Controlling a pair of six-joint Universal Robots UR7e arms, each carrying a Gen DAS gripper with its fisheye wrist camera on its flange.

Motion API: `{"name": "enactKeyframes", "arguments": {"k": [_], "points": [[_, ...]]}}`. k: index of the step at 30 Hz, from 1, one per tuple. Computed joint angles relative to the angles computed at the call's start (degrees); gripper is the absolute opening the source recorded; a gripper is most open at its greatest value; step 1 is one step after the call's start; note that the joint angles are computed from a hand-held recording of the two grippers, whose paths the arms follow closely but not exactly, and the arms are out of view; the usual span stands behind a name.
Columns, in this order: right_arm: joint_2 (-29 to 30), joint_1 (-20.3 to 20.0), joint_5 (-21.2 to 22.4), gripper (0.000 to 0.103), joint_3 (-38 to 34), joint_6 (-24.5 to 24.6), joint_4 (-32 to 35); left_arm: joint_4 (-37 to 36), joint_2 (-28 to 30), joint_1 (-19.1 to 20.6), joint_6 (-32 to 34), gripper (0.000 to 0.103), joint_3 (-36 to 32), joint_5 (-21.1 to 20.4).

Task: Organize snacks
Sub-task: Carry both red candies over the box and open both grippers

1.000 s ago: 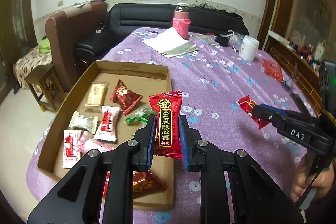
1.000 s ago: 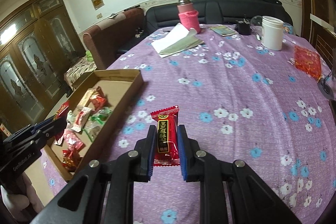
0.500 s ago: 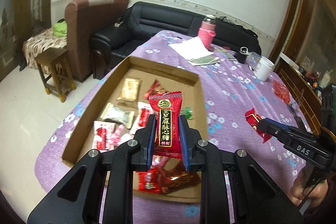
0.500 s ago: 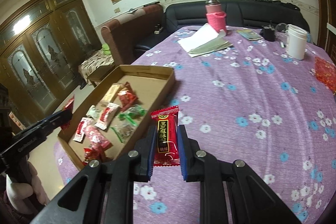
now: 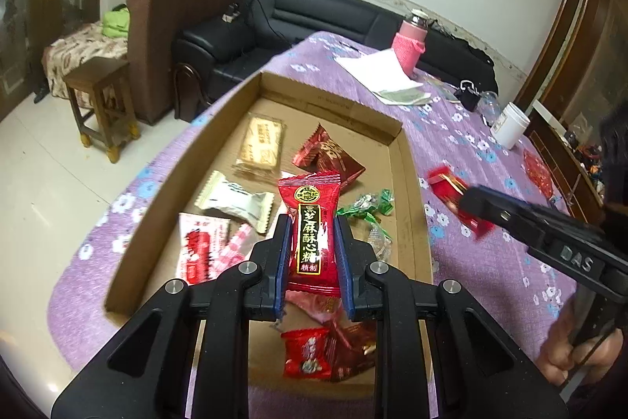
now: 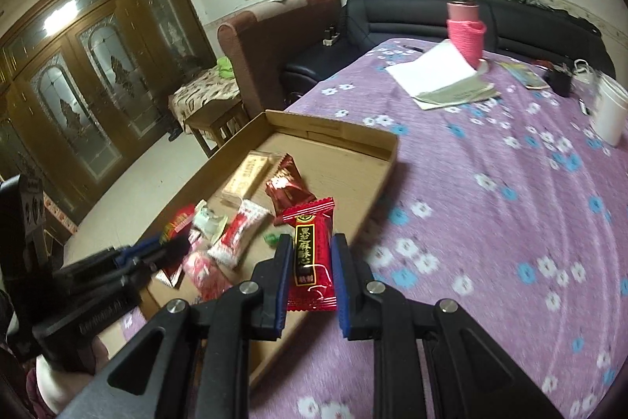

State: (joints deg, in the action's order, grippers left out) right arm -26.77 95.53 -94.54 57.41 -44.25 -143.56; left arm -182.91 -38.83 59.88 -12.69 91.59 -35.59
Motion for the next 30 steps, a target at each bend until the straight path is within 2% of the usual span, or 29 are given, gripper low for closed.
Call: {"name": "enactKeyframes", "arguments": {"k": [7, 18, 22, 24, 30], "points": [[10.0, 1.3, -2.6, 0.022, -16.7, 3.1, 9.4, 5.7, 1.4, 2.3, -1.1, 0.021, -4.5, -4.2], [26.1, 1.7, -5.9, 0.023, -46.1, 5.3, 23.9, 12.3, 3.5, 3.9, -2.2, 0.023, -9.6, -4.9], [26.8, 1.5, -5.0, 0.026, -47.4, 6.0, 23.3, 12.2, 3.6, 3.8, -2.1, 0.044, -9.7, -5.2], [26.3, 1.4, -4.4, 0.029, -46.8, 6.7, 23.2, 11.7, 3.5, 3.7, -1.9, 0.044, -9.6, -5.9], [18.4, 1.0, -3.2, 0.035, -32.1, 6.3, 14.2, 10.2, 2.7, 2.6, -2.1, 0.044, -8.0, -6.1]]}}
